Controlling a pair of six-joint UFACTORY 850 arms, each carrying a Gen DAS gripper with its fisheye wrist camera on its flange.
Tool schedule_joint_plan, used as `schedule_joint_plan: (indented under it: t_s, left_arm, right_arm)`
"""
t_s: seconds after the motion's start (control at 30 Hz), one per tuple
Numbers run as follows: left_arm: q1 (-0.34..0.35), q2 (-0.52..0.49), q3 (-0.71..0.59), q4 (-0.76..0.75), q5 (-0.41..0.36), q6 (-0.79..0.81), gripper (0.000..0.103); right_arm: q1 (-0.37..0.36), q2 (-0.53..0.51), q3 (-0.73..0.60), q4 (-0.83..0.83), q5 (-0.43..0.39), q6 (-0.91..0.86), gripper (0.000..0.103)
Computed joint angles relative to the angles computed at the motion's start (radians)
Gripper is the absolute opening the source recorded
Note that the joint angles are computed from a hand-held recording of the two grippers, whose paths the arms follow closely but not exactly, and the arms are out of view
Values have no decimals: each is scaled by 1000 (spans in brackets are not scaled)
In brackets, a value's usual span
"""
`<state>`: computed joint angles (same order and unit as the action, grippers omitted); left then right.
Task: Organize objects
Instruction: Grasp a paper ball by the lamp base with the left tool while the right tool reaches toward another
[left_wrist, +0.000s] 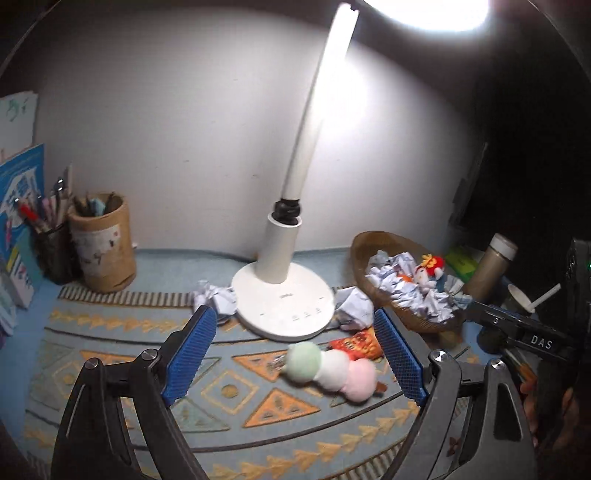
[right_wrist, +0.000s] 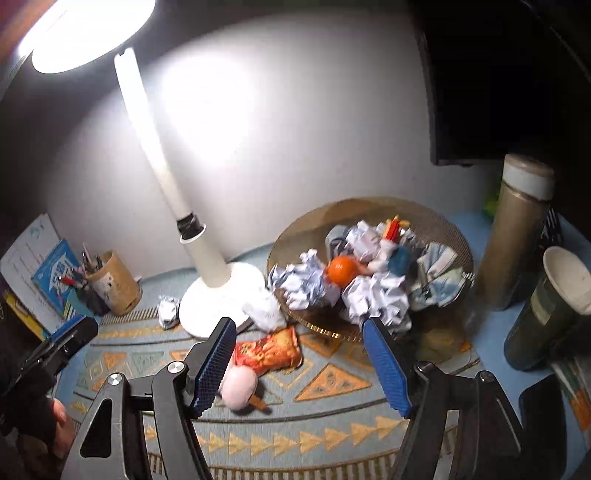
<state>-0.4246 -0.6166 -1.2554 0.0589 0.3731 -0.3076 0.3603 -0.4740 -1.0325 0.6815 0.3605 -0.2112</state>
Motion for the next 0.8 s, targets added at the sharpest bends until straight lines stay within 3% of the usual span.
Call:
schedule_joint_plan:
  t_s: [0.13, 0.2, 0.3, 0.37, 0.47, 0.63, 0.8]
  left_arm:
    - [44, -55, 37, -119, -35, 33, 86]
    - [61, -79, 48, -36, -18, -73, 85]
    - [64, -105, 41, 25, 4, -142, 85]
    - [49, -120, 16, -53, -37, -50, 85]
    - [43, -123, 10, -66, -56, -18, 87]
    - [63, -121, 20, 61, -35, -178, 87]
    - [58, -122, 14, 61, -47, -164, 87]
  right_arm:
    - [32, -111, -22, -66, 11, 58, 70]
    - [35, -153, -45, -94, 2, 71, 70]
    - [35, -160, -34, -173, 14, 132, 70]
    - [28, -162, -32, -226, 8, 191, 71]
    - [30, -164, -38, -190, 9, 153, 71]
    - [43, -171, -51, -105, 14, 59, 71]
    - [16, -173, -57, -188, -10, 182, 71]
